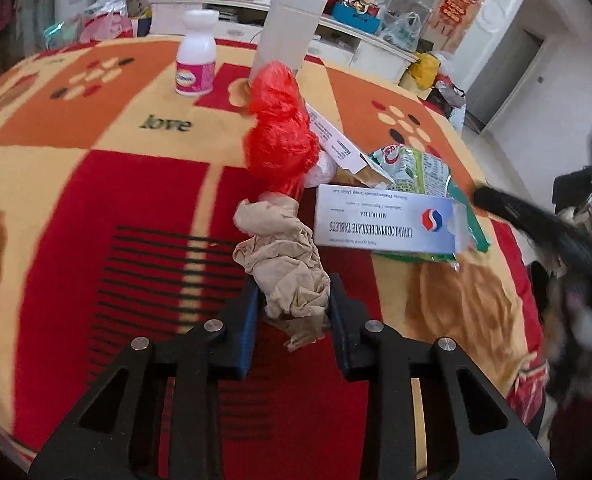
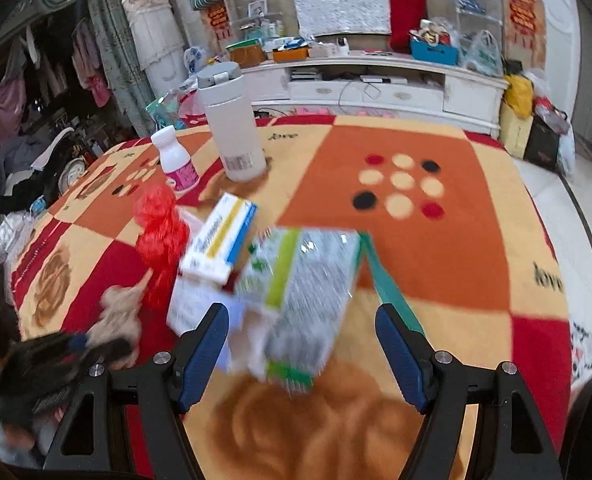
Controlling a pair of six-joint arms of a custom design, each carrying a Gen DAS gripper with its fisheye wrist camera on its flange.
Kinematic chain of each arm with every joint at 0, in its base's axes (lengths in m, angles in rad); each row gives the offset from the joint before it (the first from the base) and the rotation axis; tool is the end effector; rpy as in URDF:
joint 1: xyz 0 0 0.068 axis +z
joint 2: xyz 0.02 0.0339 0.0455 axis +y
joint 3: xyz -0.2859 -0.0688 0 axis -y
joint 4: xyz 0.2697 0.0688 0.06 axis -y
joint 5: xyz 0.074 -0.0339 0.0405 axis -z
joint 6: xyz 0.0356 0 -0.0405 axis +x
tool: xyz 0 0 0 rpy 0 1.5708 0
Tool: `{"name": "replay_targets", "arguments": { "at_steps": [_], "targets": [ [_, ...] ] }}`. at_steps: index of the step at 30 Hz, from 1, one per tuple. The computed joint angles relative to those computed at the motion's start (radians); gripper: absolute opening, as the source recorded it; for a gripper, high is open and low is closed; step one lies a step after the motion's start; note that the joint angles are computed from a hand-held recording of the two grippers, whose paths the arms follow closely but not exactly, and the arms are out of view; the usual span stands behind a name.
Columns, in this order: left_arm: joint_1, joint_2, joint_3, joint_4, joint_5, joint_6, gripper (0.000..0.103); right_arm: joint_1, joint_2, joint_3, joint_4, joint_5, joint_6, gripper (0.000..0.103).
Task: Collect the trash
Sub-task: 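Grasp the crumpled beige tissue on the blanket with the left gripper, then grasp the white LEVAMLODIPINE tablet box with the right gripper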
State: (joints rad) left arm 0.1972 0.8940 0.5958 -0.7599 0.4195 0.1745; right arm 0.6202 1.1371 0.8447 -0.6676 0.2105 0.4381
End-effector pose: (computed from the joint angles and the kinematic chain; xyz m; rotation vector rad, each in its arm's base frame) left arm 0.1682 0.0188 0.2217 0.1127 2.5370 -0.4077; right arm 0.1978 0.1322 0.2635 -0.1448 2.5040 0.1703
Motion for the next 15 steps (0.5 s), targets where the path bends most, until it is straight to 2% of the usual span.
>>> {"name": "replay_targets", "arguments": {
  "at_steps": [5, 10, 15],
  "targets": [
    [0.177, -0.019, 0.024, -0.106, 0.059, 0.170, 0.029, -0.006, 0.183, 0.071, -0.007, 0.025, -0.024, 0.073],
    [0.309, -0.003, 0.022, -0.132, 0.089, 0.291, 0.029, 0.084, 0.154, 0.028, -0.064, -0.027, 0.014, 0.073],
    [0.335, 0.032, 0.010, -0.117, 0.097, 0.301, 0.029, 0.194, 0.106, -0.027, -0.072, -0.049, 0.089, 0.073]
  ]
}}
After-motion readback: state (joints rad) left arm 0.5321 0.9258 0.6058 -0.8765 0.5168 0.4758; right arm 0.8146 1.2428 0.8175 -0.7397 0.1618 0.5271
